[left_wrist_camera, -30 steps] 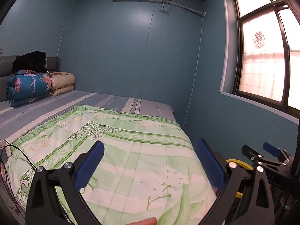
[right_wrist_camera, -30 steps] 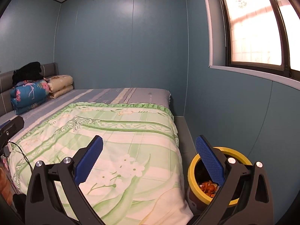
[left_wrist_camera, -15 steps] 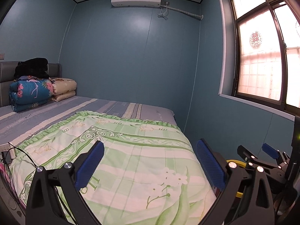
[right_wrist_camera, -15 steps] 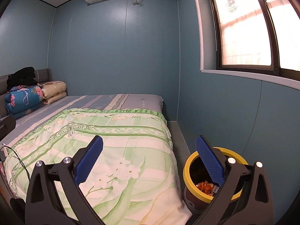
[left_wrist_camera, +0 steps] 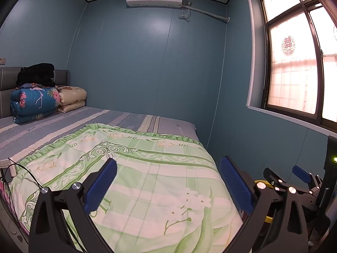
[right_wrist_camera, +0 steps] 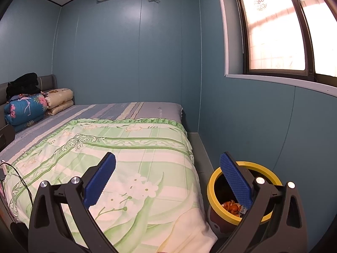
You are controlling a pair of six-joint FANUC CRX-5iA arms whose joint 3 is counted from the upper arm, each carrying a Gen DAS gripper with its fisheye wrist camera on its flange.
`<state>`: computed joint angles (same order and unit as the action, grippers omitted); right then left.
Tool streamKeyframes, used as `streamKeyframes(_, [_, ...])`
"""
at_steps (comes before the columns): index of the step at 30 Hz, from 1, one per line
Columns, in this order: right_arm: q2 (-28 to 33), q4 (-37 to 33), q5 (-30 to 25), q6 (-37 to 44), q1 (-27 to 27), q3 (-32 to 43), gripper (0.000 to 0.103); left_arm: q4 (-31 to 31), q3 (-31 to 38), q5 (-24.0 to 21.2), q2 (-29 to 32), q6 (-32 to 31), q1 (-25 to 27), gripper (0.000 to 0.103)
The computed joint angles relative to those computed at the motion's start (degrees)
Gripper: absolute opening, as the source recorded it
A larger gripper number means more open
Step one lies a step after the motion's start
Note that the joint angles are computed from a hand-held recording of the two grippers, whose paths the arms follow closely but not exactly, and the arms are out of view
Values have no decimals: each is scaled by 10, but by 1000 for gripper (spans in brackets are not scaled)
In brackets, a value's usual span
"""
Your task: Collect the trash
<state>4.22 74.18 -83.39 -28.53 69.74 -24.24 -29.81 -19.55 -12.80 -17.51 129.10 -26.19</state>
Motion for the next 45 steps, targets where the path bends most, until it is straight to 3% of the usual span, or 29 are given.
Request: streamKeyframes(45, [11,-8,3,-4,-5,10,95,82,-19,23,3,-75,17,95])
